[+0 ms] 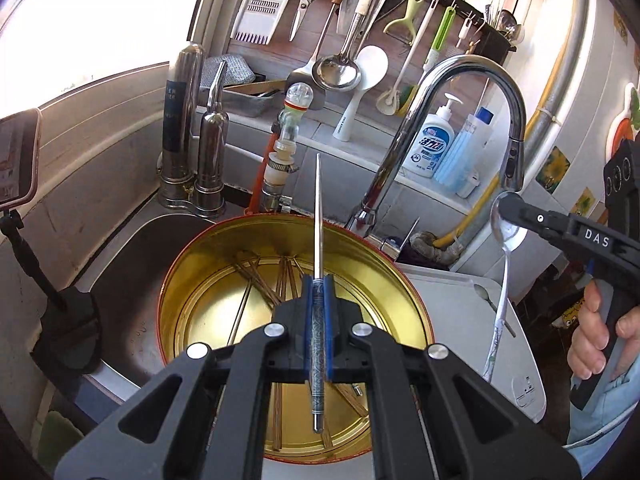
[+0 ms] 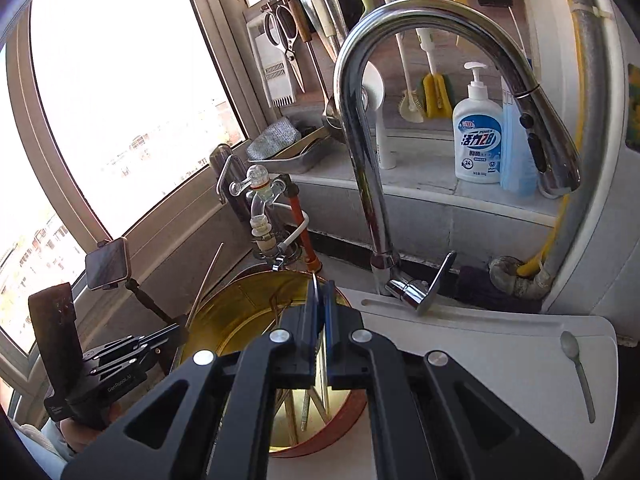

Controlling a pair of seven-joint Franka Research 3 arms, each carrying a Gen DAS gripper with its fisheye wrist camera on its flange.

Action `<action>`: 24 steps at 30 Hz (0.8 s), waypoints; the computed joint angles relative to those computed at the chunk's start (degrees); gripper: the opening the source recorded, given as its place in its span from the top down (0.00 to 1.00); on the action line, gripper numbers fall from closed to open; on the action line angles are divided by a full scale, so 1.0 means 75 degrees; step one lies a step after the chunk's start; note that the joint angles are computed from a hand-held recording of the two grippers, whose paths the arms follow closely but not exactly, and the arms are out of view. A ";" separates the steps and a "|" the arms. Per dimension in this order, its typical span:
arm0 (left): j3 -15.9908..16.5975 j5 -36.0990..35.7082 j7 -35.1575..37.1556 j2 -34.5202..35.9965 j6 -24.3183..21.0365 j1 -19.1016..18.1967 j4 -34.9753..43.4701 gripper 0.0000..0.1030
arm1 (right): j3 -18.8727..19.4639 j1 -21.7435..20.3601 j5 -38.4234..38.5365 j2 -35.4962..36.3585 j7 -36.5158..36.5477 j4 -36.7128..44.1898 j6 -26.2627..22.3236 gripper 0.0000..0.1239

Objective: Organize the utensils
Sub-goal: 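Lift and carry the spoon and patterned chopstick over the tin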

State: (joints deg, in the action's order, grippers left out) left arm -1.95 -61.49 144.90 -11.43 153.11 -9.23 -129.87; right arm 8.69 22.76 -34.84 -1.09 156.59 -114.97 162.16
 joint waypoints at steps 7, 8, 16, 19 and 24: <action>0.0077 -0.0452 0.0379 0.0361 -0.0638 0.0313 0.0297 0.95 | -0.0246 0.0532 0.0200 0.1057 -0.0476 0.1444 -0.1039 0.97; 0.0051 -0.0466 0.0376 0.0414 -0.0683 0.0364 0.0331 0.95 | -0.0324 0.0629 0.0144 0.1178 -0.0499 0.1609 -0.1177 0.97; -0.0248 -0.0266 0.0244 0.0814 -0.0743 0.0591 0.0566 0.95 | -0.0710 0.1054 0.0558 0.1871 -0.1157 0.2305 -0.1588 0.97; -0.0340 -0.0126 0.0181 0.0939 -0.0774 0.0625 0.0620 0.95 | -0.0767 0.1074 0.0991 0.2082 -0.1488 0.2447 -0.1621 0.97; -0.0460 0.0135 0.0006 0.1069 -0.0747 0.0666 0.0655 0.95 | -0.0801 0.1103 0.1716 0.2447 -0.2168 0.2709 -0.1695 0.97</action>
State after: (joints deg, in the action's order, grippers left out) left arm -5.40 -60.48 144.94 -3.41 147.51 -4.24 -124.96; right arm 2.68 31.03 -21.98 17.26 140.33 -94.65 149.45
